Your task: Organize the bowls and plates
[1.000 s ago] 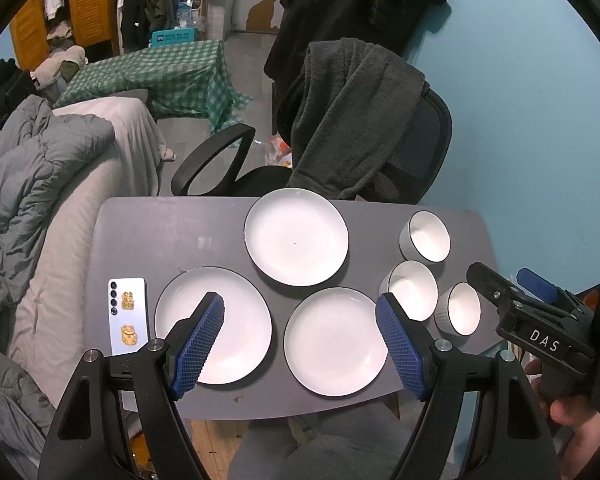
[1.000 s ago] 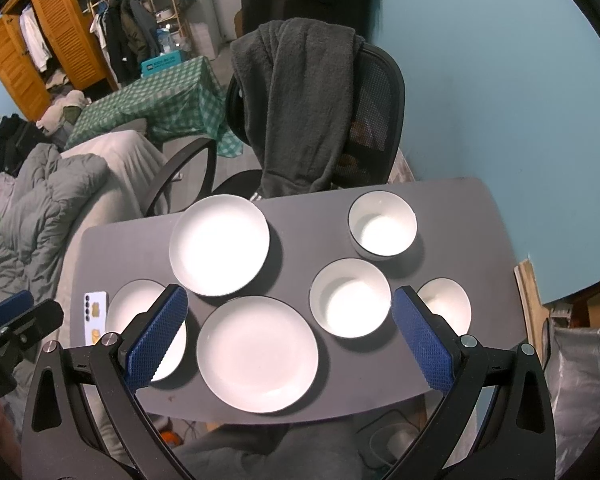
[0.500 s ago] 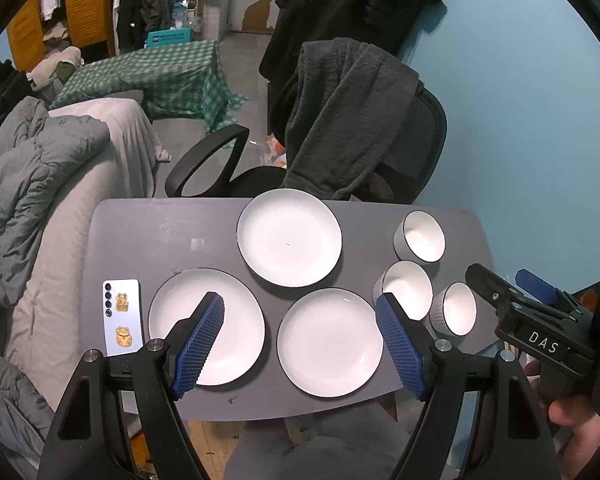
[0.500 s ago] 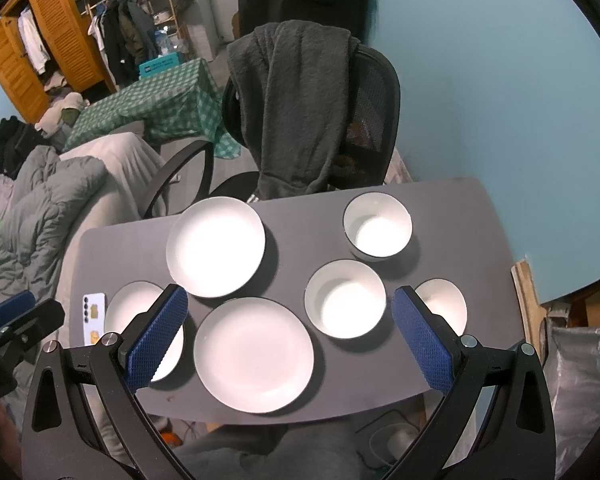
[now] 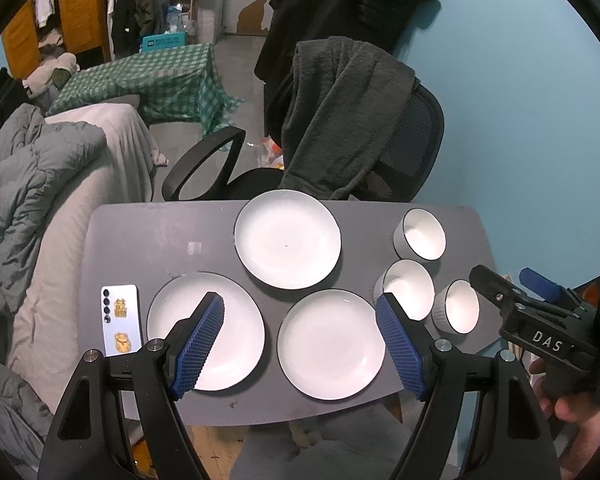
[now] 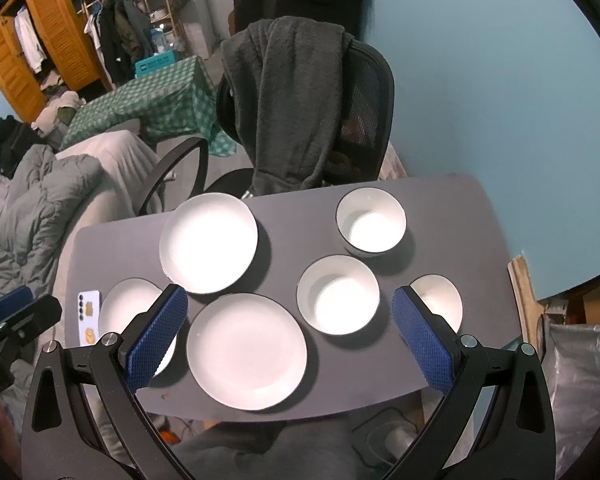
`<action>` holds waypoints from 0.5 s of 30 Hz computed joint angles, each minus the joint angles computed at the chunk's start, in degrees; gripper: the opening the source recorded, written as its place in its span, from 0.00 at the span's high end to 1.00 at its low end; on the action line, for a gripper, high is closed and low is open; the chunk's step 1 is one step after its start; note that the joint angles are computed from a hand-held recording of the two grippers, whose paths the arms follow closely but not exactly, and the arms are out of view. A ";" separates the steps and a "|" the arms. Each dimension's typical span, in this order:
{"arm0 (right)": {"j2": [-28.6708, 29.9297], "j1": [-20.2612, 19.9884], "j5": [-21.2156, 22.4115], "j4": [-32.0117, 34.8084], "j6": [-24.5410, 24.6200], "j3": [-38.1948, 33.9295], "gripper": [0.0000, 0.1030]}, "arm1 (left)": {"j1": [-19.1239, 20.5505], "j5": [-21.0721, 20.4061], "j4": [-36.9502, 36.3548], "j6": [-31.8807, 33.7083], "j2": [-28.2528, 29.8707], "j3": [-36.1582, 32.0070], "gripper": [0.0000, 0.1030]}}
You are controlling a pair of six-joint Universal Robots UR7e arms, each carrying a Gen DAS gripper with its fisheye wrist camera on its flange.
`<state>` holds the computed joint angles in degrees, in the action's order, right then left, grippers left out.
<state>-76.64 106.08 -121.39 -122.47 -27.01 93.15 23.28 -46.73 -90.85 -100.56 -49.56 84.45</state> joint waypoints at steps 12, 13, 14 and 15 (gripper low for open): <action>0.82 -1.96 0.01 -0.95 -1.74 0.17 0.02 | 2.01 1.16 -8.83 7.69 -0.70 4.72 0.23; 0.91 -2.47 0.19 -0.81 -1.62 0.13 0.02 | 2.33 1.09 -10.09 8.62 -0.56 5.39 0.23; 0.95 -2.97 0.45 -0.80 -1.65 0.15 0.02 | 2.52 1.00 -10.78 9.19 -0.46 5.81 0.23; 1.04 -3.41 0.45 -0.84 -1.63 0.24 0.02 | 2.73 0.93 -11.93 10.06 -0.33 6.51 0.23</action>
<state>-75.61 102.68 -120.93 -123.31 -28.64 93.40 26.01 -45.80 -102.78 -90.49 -49.89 90.96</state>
